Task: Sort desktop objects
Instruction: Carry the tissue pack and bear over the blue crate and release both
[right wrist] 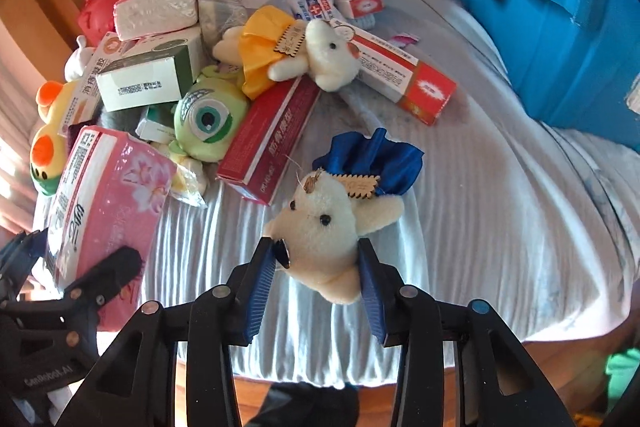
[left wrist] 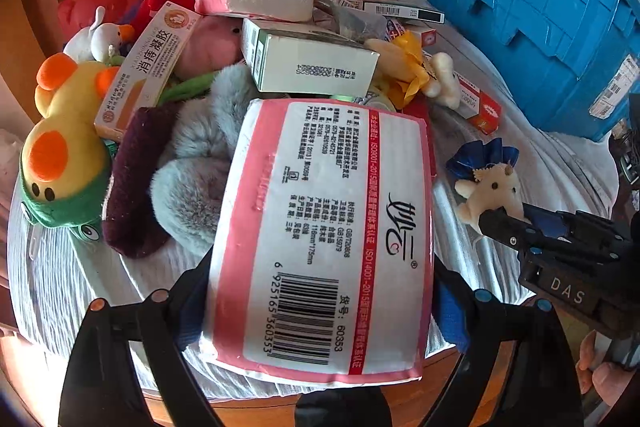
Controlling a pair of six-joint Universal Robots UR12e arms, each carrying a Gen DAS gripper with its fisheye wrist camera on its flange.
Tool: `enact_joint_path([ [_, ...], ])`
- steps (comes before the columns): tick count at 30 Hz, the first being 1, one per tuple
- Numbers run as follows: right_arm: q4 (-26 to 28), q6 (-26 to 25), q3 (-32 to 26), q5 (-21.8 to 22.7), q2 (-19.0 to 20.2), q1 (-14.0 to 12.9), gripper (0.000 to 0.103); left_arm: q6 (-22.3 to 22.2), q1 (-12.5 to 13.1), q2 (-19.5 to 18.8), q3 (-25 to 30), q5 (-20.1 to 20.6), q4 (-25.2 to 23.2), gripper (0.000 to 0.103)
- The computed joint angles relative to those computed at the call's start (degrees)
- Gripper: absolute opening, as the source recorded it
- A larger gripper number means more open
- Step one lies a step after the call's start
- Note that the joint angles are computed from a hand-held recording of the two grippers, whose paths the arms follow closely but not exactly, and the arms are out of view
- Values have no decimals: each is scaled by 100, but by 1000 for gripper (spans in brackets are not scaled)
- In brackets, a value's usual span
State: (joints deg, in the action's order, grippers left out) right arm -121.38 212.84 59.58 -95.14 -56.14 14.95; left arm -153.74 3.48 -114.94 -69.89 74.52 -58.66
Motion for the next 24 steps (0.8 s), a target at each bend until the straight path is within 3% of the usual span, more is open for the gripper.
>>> enact_joint_path([
  [9, -576, -173, 99, -464, -213, 121, 39, -5, -24, -64, 289, -289, 415, 91],
  [17, -1165, -657, -353, -1515, -307, 291, 39, -267, 62, -112, 796, -1062, 884, 91],
  [24, -1902, -1273, -501, -2439, -503, 309, 39, -649, -102, -247, 1403, -1706, 1521, 91],
])
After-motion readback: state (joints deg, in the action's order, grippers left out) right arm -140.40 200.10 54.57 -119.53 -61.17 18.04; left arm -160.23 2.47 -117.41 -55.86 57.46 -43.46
